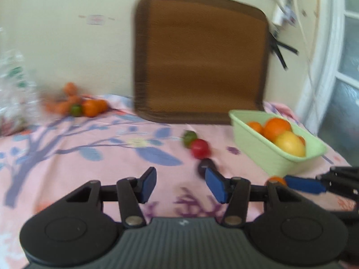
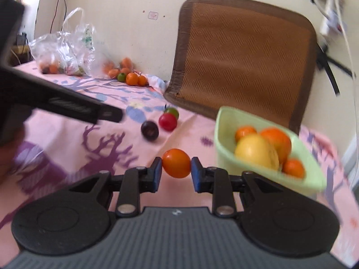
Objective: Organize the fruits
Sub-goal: 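Withdraw both grippers toward the orange tomato and the dark plum, then grasp the dark plum with the left gripper while the right approaches the orange tomato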
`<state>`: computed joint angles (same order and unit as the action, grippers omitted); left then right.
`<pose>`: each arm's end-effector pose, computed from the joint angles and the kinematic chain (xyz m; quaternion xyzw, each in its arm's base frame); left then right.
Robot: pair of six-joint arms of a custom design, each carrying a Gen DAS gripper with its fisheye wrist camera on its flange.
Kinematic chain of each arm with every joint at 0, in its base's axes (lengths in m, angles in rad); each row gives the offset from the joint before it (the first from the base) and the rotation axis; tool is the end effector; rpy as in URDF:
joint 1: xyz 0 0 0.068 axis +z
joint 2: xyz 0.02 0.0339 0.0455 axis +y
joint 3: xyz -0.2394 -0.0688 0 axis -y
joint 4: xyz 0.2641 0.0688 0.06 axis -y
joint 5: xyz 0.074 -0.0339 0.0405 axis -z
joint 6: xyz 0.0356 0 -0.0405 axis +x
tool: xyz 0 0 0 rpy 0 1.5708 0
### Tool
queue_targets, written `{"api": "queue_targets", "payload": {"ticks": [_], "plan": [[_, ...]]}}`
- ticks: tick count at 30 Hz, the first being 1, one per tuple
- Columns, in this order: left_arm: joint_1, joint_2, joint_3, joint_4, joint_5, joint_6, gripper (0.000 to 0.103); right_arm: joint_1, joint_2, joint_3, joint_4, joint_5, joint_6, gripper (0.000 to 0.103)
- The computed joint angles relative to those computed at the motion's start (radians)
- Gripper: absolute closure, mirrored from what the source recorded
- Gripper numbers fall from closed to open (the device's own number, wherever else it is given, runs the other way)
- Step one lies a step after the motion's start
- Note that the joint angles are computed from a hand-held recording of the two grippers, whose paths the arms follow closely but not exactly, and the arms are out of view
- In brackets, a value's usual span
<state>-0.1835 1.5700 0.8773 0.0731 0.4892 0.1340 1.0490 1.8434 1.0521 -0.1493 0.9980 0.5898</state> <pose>0.3383 -0.0798 0.1692 0.2458 0.8342 -0.2262 0.4388 0.2092 0.3039 0.1230 -0.0456 0.8467 -0.1118 0.5182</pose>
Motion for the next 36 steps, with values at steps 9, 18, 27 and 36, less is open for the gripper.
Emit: {"api": "queue_targets", "payload": {"ticks": [9,18,27,36], "plan": [[-0.110,0.158,0.182,-0.108,-0.090,-0.002,0.061,-0.031,-0.029,-0.055,0.027,-0.086,0.105,0.070],[-0.121,0.129,0.140,-0.078,-0.123,0.004,0.074,-0.047,-0.071,-0.121,0.107,-0.143,0.142,0.072],[-0.099,-0.033,-0.017,-0.084,-0.147,-0.069,0.074,-0.024,-0.087,-0.138,0.090,-0.107,0.176,0.073],[-0.090,-0.193,-0.171,-0.060,-0.164,-0.076,0.073,0.052,-0.097,-0.157,0.020,-0.043,0.284,0.073]]}}
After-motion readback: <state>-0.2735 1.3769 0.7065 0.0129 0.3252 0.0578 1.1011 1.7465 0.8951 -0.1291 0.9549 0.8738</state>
